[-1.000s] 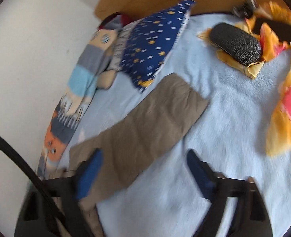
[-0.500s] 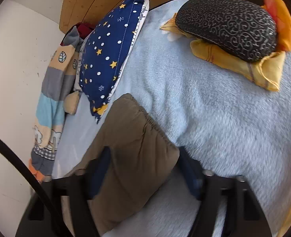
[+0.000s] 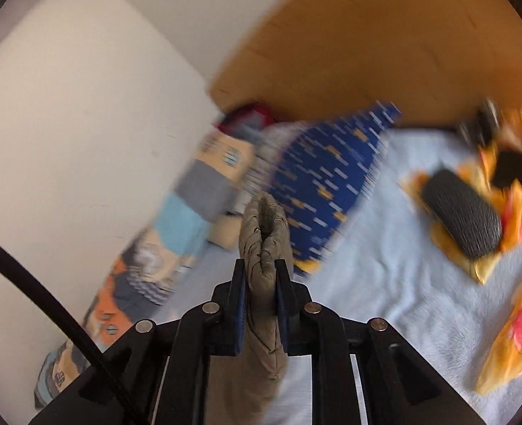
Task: Fold large clothes
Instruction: 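Grasp the sleeve cuff with the right gripper and lift it, then fold the held sleeve across the jacket body and open the right gripper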
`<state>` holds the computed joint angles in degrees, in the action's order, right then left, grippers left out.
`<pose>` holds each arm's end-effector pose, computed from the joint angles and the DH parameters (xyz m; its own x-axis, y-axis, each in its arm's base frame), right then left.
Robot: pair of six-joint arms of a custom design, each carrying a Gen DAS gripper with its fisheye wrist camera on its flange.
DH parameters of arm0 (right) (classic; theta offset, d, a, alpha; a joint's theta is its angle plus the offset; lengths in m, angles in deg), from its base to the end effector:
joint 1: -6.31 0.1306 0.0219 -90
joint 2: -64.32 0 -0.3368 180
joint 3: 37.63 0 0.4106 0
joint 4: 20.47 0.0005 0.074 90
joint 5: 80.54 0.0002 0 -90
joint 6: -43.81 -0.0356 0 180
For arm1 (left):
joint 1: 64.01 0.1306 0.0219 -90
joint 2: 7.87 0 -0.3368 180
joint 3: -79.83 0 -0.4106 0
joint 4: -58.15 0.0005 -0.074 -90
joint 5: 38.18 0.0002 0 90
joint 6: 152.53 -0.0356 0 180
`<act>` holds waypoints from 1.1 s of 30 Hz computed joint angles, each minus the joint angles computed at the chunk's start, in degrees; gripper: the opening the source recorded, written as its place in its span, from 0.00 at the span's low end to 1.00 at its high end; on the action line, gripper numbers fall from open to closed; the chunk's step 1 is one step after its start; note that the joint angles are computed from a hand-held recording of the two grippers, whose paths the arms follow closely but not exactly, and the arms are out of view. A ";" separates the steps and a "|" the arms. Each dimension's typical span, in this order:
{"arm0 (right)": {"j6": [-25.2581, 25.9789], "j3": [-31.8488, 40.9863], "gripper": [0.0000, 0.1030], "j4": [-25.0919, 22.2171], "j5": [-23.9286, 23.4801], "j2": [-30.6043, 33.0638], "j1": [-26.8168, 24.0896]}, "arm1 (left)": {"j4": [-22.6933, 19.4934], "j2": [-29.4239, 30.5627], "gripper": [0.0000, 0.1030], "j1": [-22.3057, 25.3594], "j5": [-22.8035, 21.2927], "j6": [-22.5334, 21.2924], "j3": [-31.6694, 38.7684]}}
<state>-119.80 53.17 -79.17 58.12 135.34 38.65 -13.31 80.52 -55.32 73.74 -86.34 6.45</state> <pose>0.3310 0.1773 0.5266 -0.0153 0.7403 -0.6721 0.5488 0.5681 0.6133 0.4631 0.0568 0.5099 -0.6919 0.2731 -0.6684 0.3935 0.9188 -0.0319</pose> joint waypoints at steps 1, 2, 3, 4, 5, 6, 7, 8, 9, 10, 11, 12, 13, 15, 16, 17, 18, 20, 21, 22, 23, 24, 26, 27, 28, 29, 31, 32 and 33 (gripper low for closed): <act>1.84 2.62 0.15 0.31 1.70 1.22 1.40 | -0.87 0.32 1.00 -0.81 0.11 -0.32 0.66; 3.35 5.58 0.15 -0.11 3.59 2.66 2.93 | -1.53 0.69 1.00 -1.92 -0.16 -0.28 1.39; 5.40 8.36 0.15 0.49 5.12 4.25 3.98 | -1.42 1.05 1.00 -3.44 -1.29 0.49 2.01; 7.55 10.20 0.15 1.93 6.22 5.13 4.91 | -1.29 1.68 1.00 -5.05 -2.86 1.26 2.84; 9.90 12.35 0.15 3.17 7.10 6.16 6.01 | -0.91 2.64 1.00 -7.02 -4.53 2.22 3.95; 11.49 14.11 0.15 3.69 7.41 7.11 6.66 | -0.39 4.03 1.00 -9.12 -5.66 3.64 5.41; 13.68 15.63 0.15 4.94 7.74 7.88 7.42 | -0.27 5.65 1.00 -10.91 -6.56 4.65 7.06; 14.73 16.31 0.15 5.88 7.81 8.30 7.86 | 0.09 7.86 1.00 -13.03 -8.05 6.00 9.22; 15.35 16.61 0.15 7.10 7.36 8.38 8.24 | 0.09 10.17 1.00 -14.89 -9.57 7.40 11.48; 15.85 16.80 0.15 8.39 6.34 8.36 8.34 | 0.07 12.92 1.00 -16.84 -11.12 9.06 14.09; 16.20 16.17 0.15 9.97 5.70 7.76 8.68 | 0.18 14.96 1.00 -17.77 -11.70 10.20 15.91; 15.82 15.92 0.15 10.48 5.46 7.43 8.86 | 0.03 17.46 1.00 -19.01 -12.43 11.42 18.17; 15.78 15.48 0.15 11.26 4.96 7.14 8.71 | 0.35 19.17 1.00 -19.95 -13.16 11.84 19.56; 15.93 14.33 0.15 13.66 2.79 6.19 8.18 | 1.57 22.28 1.00 -22.24 -15.52 11.88 21.55; 16.12 14.25 0.15 14.35 2.43 6.08 8.08 | 1.22 23.89 1.00 -23.15 -16.64 11.57 22.78; 16.21 14.29 0.15 14.69 2.19 5.95 8.06 | 0.18 26.08 1.00 -24.13 -18.18 11.89 24.70; 16.70 13.79 0.15 15.89 1.49 5.43 7.90 | -0.23 27.52 1.00 -24.72 -19.75 12.58 25.76; 17.23 12.80 0.15 17.84 1.33 4.39 7.92 | -0.40 29.73 1.00 -25.57 -21.63 13.85 26.81; 17.83 12.52 0.15 18.82 1.42 3.96 8.03 | -1.47 30.99 1.00 -26.18 -22.32 13.99 27.79; 18.45 12.34 0.15 19.45 1.39 3.61 8.19 | -1.93 31.57 1.00 -26.67 -23.11 13.79 27.95; 18.72 12.37 0.14 19.78 1.25 3.43 8.32 | -2.22 32.07 1.00 -27.29 -24.47 13.20 27.97; 18.87 12.25 0.14 20.40 0.91 3.35 8.32 | -2.18 32.32 1.00 -27.73 -25.99 12.33 27.74; 19.62 12.59 0.13 21.20 -0.53 3.77 8.25 | -2.09 32.12 1.00 -27.45 -25.35 12.29 27.59; 19.83 13.31 0.13 20.81 -0.65 4.36 8.34 | -2.82 32.12 1.00 -26.92 -23.78 12.88 28.41; 19.95 13.84 0.13 20.77 -0.79 4.91 8.42 | -3.46 31.74 1.00 -26.09 -21.72 13.76 29.25; 20.44 14.20 0.13 21.39 -1.57 5.38 8.42 | -3.28 30.88 1.00 -25.37 -20.40 14.42 29.21; 21.25 16.16 0.13 20.36 -1.99 6.97 8.71 | -2.98 29.12 1.00 -23.72 -17.82 15.59 29.57; 21.50 16.75 0.13 20.18 -2.20 7.55 8.80 | -2.93 27.98 1.00 -22.76 -16.64 15.71 29.48; 21.69 16.84 0.13 20.59 -2.60 7.79 8.83 | -2.94 27.00 1.00 -22.03 -15.93 15.56 29.34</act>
<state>-98.11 70.02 -58.58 55.53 143.13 47.48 -16.24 107.52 -77.35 57.80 -70.78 35.78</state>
